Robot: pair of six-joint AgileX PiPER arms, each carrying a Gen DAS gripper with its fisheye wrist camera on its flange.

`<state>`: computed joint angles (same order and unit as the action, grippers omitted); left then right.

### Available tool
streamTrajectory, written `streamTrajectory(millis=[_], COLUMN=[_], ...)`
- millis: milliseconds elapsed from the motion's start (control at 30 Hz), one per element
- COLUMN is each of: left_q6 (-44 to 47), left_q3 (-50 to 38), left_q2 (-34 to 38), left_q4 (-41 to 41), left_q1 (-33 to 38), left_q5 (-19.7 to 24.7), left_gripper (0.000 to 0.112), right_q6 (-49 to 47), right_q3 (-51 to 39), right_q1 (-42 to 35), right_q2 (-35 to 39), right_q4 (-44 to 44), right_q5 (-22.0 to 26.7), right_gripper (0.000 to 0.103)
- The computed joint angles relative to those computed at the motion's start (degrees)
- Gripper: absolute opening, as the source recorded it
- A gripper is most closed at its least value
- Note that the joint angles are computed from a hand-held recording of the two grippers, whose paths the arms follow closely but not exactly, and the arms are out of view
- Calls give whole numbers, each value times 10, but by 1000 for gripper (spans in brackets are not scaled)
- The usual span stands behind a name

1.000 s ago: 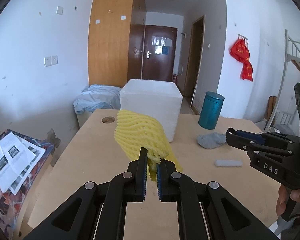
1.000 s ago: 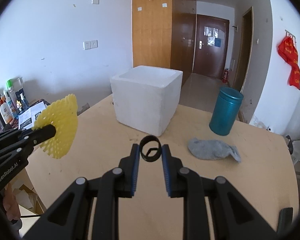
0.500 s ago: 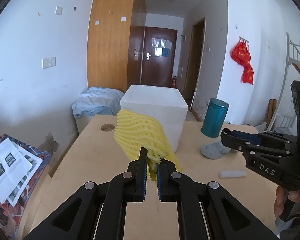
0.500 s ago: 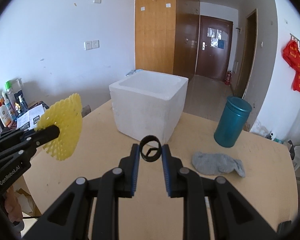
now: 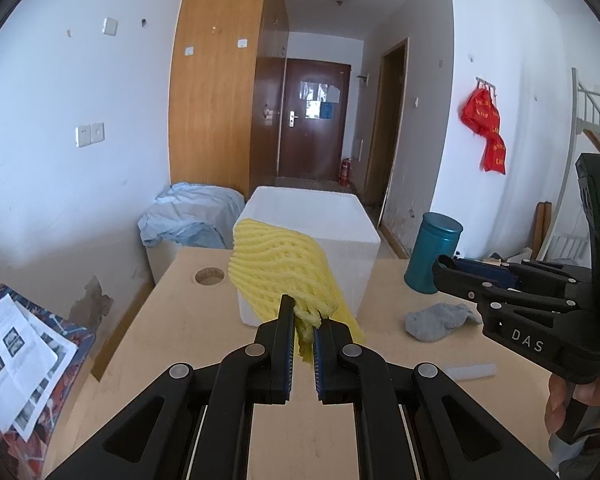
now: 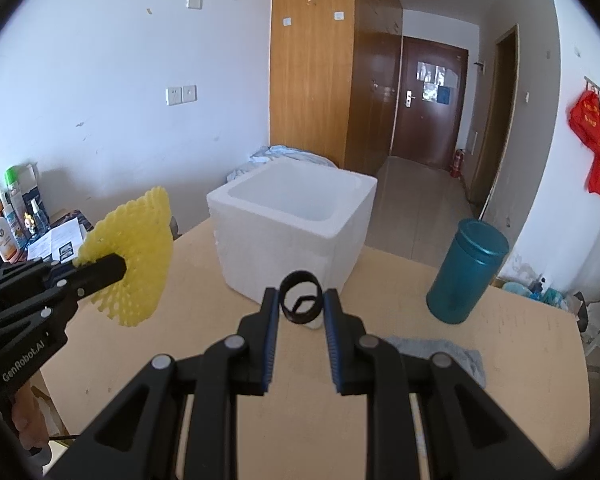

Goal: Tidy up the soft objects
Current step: 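Move the yellow net over the foam box with the left gripper while the right follows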

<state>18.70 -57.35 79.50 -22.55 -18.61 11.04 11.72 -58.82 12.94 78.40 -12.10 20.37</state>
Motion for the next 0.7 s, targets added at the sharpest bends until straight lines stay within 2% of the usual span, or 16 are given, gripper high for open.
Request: streamTrajectory(millis=[133, 700], left_q6=[-27, -28], left_q3=[-22, -122], left_q2=[17, 97], left_q4=[30, 42], left_q1=[-5, -11], left_q5=[1, 19], left_gripper=[8, 9], right_q6=[-24, -135], right_q3=[-21, -110], right_q1=[-6, -40], right_q2=[16, 78], right_q4=[18, 118], right_q5=[1, 17], right_gripper=[26, 26])
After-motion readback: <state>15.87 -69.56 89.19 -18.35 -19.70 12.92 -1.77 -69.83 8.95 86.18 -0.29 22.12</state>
